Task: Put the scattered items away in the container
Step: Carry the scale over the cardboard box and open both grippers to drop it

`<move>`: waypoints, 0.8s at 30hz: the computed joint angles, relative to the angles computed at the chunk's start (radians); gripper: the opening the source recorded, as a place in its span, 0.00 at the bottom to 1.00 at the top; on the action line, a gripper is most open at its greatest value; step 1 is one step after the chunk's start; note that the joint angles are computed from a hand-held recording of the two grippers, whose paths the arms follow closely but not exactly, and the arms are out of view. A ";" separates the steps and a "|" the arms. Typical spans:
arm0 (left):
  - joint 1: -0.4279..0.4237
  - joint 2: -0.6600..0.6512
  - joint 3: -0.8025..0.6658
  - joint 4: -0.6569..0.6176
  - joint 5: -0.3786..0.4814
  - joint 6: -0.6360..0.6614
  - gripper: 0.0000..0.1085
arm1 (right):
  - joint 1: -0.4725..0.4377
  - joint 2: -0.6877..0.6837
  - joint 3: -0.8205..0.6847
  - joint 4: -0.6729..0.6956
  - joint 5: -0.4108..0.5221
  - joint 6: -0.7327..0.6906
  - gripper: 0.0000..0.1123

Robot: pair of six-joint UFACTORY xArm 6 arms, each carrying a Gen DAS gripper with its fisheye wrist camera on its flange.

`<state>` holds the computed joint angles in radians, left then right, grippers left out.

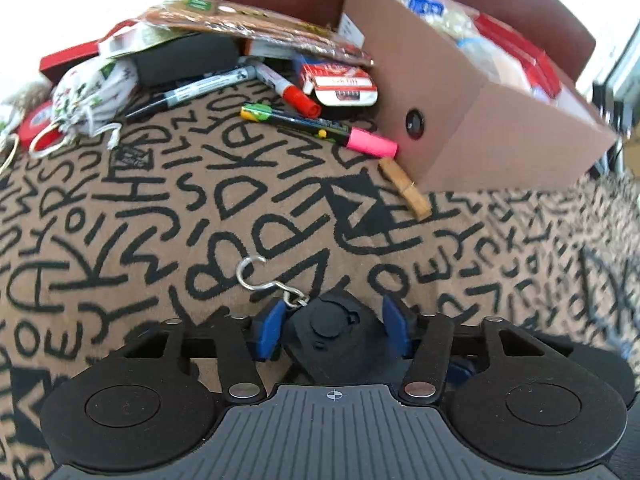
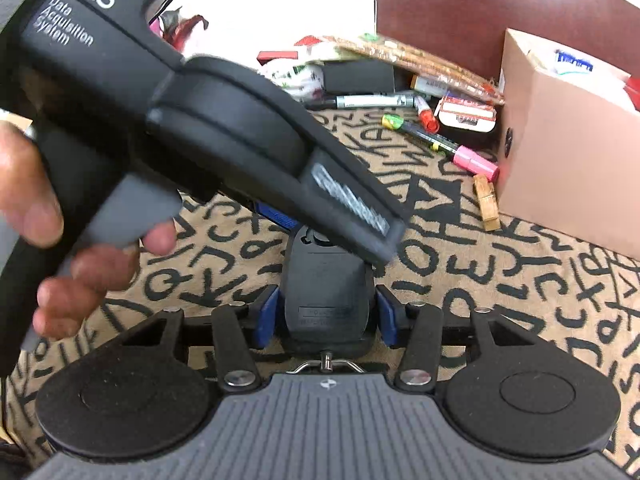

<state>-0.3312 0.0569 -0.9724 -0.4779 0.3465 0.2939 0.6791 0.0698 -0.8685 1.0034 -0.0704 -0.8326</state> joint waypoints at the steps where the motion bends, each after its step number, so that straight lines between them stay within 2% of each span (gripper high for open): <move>1: -0.006 -0.018 0.013 -0.001 -0.014 -0.005 0.47 | 0.006 -0.015 0.003 0.051 -0.006 -0.051 0.49; 4: -0.033 -0.072 0.042 0.040 -0.073 -0.044 0.47 | 0.010 -0.065 -0.002 0.199 -0.016 -0.199 0.49; 7: -0.058 -0.101 0.033 0.048 -0.114 -0.055 0.47 | 0.006 -0.112 -0.008 0.291 -0.039 -0.316 0.49; 10: -0.084 -0.103 -0.008 0.046 -0.138 -0.052 0.46 | -0.012 -0.153 -0.029 0.390 -0.059 -0.446 0.49; 13: -0.112 -0.083 -0.072 0.066 -0.161 -0.054 0.46 | -0.043 -0.182 -0.078 0.544 -0.071 -0.625 0.49; 15: -0.128 -0.059 -0.127 0.062 -0.168 -0.043 0.45 | -0.070 -0.192 -0.106 0.587 -0.071 -0.682 0.49; 18: -0.142 0.002 -0.239 0.080 -0.159 -0.044 0.44 | -0.126 -0.195 -0.130 0.495 -0.045 -0.590 0.49; 24: -0.148 0.174 -0.490 0.213 -0.142 -0.118 0.44 | -0.238 -0.118 -0.240 0.310 0.021 -0.399 0.49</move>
